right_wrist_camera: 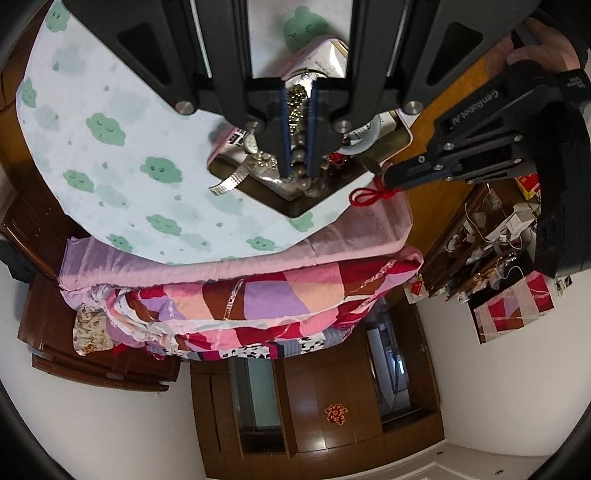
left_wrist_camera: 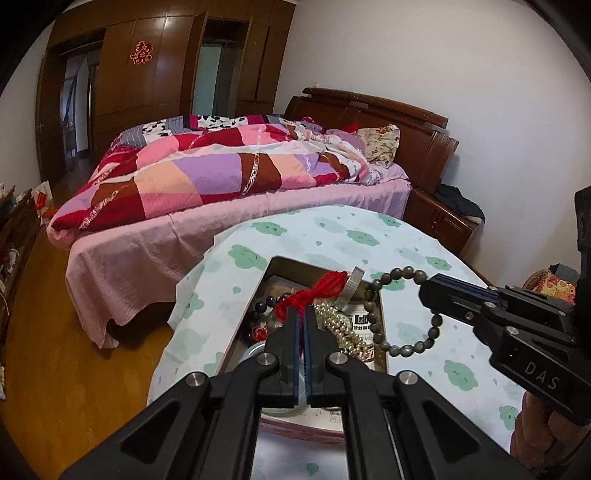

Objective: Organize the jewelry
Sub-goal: 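Carry the wooden bead bracelet with both tools and lower it into the tin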

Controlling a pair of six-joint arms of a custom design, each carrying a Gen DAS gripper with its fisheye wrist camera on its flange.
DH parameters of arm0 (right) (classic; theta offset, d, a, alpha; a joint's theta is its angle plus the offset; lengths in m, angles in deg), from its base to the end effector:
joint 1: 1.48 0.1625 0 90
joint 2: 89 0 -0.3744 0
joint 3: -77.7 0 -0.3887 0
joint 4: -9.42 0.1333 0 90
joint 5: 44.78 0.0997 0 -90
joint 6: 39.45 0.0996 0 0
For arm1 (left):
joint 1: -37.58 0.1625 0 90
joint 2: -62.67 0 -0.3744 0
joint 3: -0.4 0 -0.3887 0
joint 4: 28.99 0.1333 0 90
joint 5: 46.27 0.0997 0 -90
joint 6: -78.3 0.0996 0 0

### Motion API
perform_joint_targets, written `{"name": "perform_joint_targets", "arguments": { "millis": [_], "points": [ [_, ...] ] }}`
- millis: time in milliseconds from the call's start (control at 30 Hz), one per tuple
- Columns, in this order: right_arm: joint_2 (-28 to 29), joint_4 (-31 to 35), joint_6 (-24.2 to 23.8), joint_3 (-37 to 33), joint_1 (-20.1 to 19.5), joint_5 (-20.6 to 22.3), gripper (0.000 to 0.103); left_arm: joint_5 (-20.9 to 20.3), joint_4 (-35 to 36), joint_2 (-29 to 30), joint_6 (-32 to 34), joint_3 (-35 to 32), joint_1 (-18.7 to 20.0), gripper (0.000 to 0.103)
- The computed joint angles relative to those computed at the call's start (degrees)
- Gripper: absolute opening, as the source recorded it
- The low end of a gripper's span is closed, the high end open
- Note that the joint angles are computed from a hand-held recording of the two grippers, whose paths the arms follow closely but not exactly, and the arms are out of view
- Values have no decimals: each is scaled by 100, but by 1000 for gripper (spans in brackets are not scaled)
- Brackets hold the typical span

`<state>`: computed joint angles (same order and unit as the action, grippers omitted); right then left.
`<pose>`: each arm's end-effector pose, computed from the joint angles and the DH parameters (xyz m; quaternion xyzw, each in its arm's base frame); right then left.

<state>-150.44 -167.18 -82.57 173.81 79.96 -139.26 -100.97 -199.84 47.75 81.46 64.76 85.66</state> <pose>0.0291 -0.6499 0.2875 0.2505 -0.8629 0.3784 0.2223 -0.3537 -0.6796 -0.0538 0.2758 0.8787 -0.3402 0.1898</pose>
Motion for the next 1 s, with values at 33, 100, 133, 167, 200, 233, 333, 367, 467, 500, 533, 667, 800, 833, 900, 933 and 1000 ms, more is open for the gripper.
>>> {"name": "perform_joint_targets", "arguments": {
  "millis": [33, 100, 133, 167, 200, 233, 333, 367, 467, 500, 533, 667, 800, 833, 900, 933, 1000],
  "points": [
    [36, 1, -2, -19, 3, -27, 10, 11, 12, 16, -4, -9, 12, 0],
    [121, 40, 17, -75, 4, -81, 10, -3, 71, 37, -35, -35, 38, 0],
    [146, 69, 35, -93, 11, -101, 10, -2, 100, 57, -52, -52, 54, 0],
    [190, 126, 49, -130, -2, -120, 10, 3, 127, 66, -64, -64, 62, 0],
    [211, 147, 59, -135, 3, -139, 10, -4, 152, 80, -75, -75, 76, 0],
    [240, 174, 62, -149, -4, -159, 10, -2, 182, 92, -84, -91, 85, 0],
    [299, 224, 55, -173, -14, -202, 10, -8, 260, 125, -118, -128, 112, 0],
    [321, 216, 54, -178, -8, -227, 10, -10, 281, 136, -129, -138, 120, 0],
    [371, 235, 45, -195, -3, -293, 10, -11, 345, 176, -150, -178, 146, 0],
    [381, 236, 41, -193, -2, -311, 10, -20, 364, 184, -155, -187, 152, 0],
    [391, 247, 37, -194, 0, -330, 10, -20, 381, 197, -156, -197, 157, 0],
    [458, 275, 29, -231, -3, -420, 10, -8, 381, 244, -144, -225, 165, 0],
    [541, 295, 46, -294, -24, -536, 10, -20, 489, 289, -134, -291, 188, 0],
    [562, 310, 56, -314, -29, -564, 10, -24, 514, 305, -139, -318, 198, 0],
    [611, 357, 64, -370, -34, -625, 10, -16, 576, 342, -151, -361, 219, 0],
    [630, 385, 67, -388, -40, -646, 10, -20, 595, 357, -156, -379, 225, 0],
    [652, 420, 63, -409, -54, -678, 11, -10, 576, 373, -158, -380, 229, 1]
  ]
}}
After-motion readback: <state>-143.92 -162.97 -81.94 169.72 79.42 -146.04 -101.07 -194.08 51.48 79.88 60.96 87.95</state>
